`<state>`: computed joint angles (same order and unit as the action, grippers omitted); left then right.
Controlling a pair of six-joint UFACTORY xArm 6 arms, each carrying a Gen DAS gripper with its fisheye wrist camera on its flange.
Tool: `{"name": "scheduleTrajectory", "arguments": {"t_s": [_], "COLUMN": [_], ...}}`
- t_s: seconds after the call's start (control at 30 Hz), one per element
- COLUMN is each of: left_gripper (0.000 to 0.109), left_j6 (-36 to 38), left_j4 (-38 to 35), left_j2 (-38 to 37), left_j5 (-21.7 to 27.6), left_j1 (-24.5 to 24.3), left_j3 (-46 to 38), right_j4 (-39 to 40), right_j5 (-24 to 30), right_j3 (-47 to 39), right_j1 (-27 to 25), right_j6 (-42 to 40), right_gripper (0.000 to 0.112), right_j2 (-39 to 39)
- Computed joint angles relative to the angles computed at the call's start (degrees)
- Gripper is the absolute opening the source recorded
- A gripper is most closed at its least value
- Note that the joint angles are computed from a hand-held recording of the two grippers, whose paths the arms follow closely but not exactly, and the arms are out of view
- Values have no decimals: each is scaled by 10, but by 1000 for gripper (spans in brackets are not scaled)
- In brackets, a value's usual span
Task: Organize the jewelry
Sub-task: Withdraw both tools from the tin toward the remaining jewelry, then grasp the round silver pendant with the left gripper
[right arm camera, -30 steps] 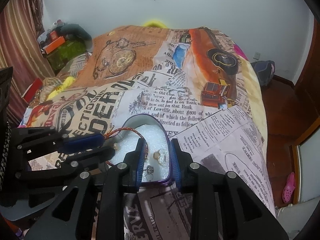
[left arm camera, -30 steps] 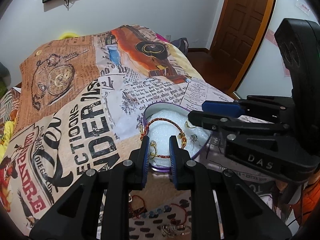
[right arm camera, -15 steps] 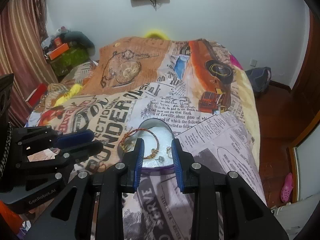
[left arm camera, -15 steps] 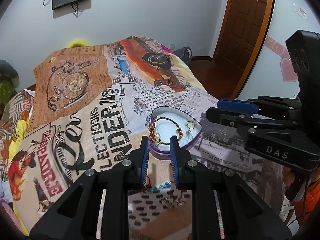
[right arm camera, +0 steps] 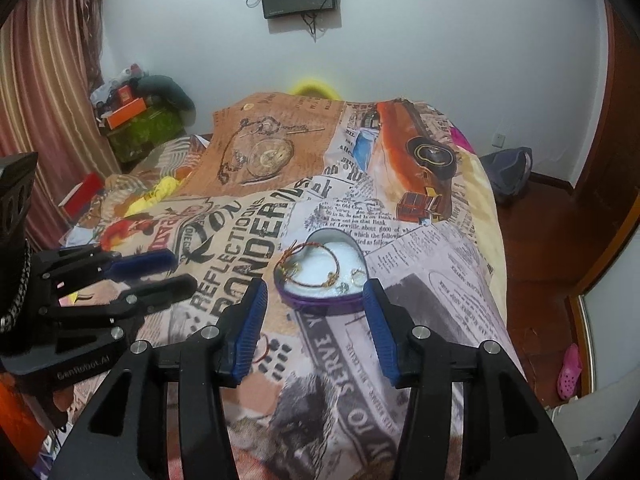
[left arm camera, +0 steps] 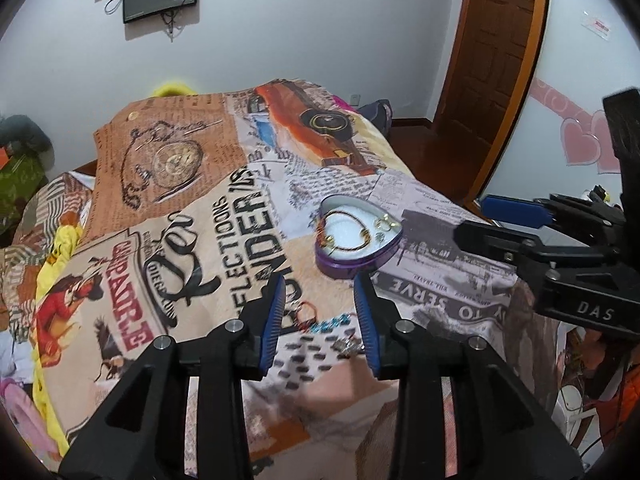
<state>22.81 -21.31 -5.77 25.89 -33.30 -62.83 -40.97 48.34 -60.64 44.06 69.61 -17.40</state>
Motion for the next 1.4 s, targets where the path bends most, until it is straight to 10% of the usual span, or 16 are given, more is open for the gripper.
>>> {"name": "scheduleTrajectory", "arguments": {"t_s": [0.97, 1.4], "left_gripper": [35, 10], "left_j6": [29, 61], "left_j4": [-17, -53], "left_j2": [63, 75], "left_j5": [48, 38], "left_j1": [-18, -22], "left_j3": [14, 2], "right_j4": [107, 110], "right_j5": [-45, -60], "right_j3": [74, 85], "right_j1": [3, -3], "right_j6": [-9, -7], "right_gripper": [46, 46], "right_j2": [15, 8]}}
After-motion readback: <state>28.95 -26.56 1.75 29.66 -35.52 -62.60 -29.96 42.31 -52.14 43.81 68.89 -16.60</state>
